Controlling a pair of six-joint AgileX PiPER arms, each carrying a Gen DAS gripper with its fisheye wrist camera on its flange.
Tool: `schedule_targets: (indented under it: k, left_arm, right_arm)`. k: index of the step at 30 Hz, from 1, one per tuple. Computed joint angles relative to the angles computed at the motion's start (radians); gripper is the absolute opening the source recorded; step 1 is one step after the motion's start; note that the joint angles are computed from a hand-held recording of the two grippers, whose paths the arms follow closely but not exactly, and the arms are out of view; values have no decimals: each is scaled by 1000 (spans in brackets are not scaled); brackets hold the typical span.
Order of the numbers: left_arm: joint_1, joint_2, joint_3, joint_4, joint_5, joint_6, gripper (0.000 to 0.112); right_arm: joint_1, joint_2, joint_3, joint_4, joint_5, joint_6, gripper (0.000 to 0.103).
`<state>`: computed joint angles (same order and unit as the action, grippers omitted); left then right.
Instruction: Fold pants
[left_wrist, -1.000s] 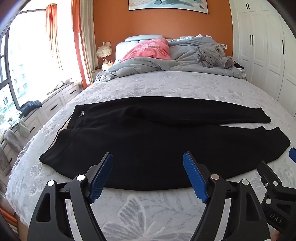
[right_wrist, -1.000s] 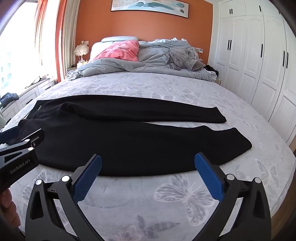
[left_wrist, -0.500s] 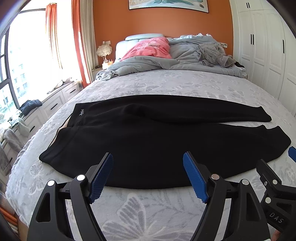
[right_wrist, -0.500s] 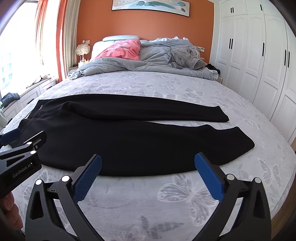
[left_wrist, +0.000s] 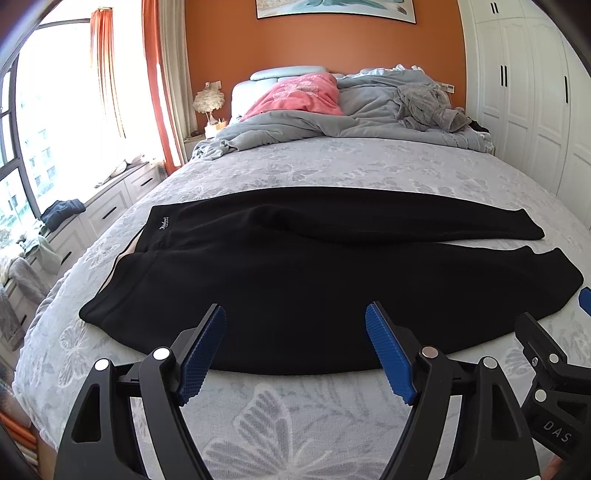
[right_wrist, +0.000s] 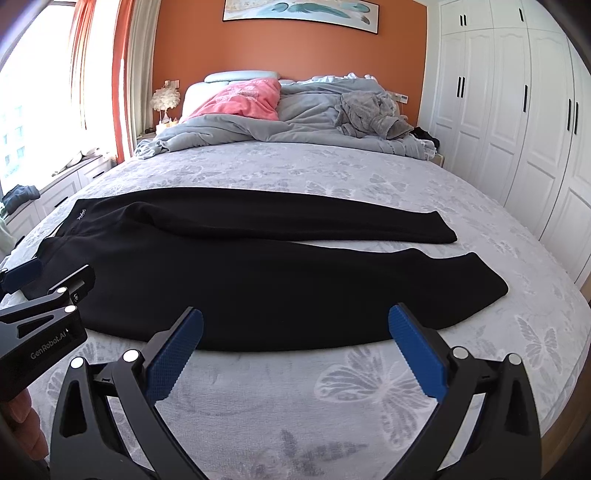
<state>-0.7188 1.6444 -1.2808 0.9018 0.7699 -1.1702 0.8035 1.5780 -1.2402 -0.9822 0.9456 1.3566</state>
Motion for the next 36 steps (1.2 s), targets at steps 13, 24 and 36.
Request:
schedule_targets:
  k: [13, 24, 36]
  left_arm:
    - [3, 0, 1, -1, -1, 2, 75]
    - [2, -1, 5, 3, -2, -3, 75]
    - [17, -3, 13, 1, -14, 3, 75]
  right_arm:
    - [0, -3, 1, 0, 2, 2, 98]
    - [-1, -4, -1, 5, 1, -1, 98]
    - [-1, -1, -4, 5, 3, -3, 98]
